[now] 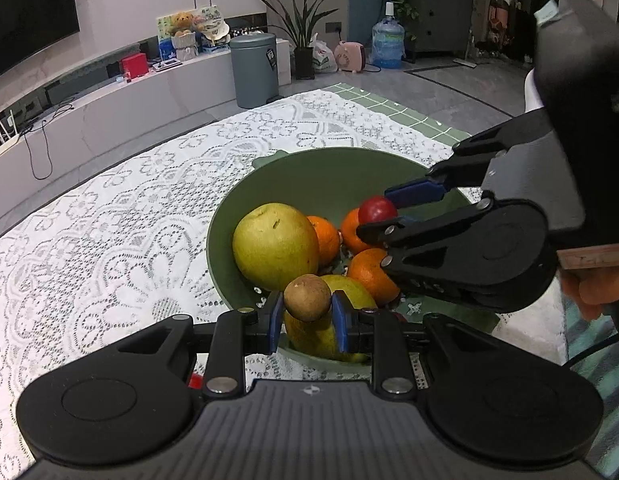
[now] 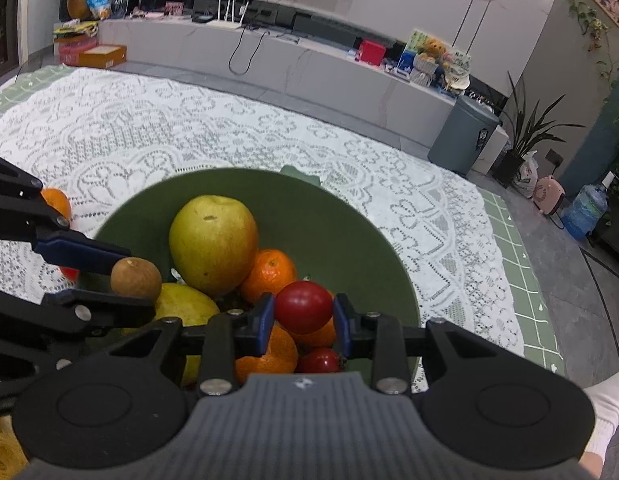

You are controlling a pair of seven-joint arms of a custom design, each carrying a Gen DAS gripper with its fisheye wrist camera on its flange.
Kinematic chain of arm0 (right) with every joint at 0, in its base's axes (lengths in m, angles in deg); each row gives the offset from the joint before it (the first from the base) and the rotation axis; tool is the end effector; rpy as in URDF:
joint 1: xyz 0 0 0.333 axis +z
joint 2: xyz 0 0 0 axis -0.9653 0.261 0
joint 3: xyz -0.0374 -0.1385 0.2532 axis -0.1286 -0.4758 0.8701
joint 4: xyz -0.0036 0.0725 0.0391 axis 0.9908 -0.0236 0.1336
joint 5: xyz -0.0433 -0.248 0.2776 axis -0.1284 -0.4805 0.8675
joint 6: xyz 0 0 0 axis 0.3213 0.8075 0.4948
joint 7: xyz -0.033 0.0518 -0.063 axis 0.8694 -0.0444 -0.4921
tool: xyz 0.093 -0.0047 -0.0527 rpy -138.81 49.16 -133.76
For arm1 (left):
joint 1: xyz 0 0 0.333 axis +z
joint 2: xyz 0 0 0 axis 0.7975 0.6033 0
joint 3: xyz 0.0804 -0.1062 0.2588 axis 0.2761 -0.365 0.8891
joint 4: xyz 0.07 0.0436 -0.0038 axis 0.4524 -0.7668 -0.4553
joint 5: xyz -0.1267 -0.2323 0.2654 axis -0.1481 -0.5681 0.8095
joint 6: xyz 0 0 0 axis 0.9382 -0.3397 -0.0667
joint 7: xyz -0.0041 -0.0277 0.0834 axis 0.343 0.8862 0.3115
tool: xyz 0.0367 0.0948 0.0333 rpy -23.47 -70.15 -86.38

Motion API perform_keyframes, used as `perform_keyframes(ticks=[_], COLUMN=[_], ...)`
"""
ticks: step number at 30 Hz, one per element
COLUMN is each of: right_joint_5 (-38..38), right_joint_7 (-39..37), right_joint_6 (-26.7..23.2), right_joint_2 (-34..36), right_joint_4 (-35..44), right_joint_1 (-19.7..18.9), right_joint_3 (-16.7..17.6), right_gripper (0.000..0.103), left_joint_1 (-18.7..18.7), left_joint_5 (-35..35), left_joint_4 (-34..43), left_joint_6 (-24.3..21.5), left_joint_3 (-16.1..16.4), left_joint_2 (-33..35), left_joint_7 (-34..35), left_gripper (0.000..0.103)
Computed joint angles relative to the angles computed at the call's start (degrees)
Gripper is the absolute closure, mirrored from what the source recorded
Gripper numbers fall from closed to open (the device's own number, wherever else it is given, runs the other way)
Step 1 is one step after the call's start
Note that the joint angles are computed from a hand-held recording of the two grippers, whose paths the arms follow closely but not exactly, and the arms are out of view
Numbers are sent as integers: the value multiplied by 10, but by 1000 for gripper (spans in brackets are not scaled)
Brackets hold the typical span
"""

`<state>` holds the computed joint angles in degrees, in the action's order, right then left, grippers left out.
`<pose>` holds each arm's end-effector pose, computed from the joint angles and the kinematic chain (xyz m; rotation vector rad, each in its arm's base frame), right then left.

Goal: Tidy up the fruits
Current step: 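Carry the tomato and kiwi over the green colander with both tools, then open both tools to drop the tomato and kiwi into the colander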

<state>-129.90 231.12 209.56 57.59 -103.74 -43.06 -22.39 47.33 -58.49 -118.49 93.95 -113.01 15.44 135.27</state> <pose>0.5746 0.3004 0.2898 -1.8679 1.8643 -0.9280 0.6344 -0.3275 0.2988 -0.7539 2.6215 -1.0101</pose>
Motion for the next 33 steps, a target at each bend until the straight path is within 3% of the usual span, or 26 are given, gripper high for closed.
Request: perform_keyframes(ticks=[7,24,33], right_joint_5=[52,53,-12], right_joint_7=[-48,-40,24], right_joint_6=[8,20,15], right_joint_2=[19,18,6], right_joint_4=[15,10,0], right_joint_1=[-11,6,16], right_joint_3=[3,-16,-24], right_gripper=[74,73,67], left_joint_1=[1,-17,-7], left_joint_5=[-5,-7,-11], left_joint_4=[18,45,19], left_joint_6=[-13,-29,-8], left_joint_3=[-5,13,4], left_joint_2=[11,23,8], left_joint_7=[4,-7,-8], left_gripper=[74,74,59])
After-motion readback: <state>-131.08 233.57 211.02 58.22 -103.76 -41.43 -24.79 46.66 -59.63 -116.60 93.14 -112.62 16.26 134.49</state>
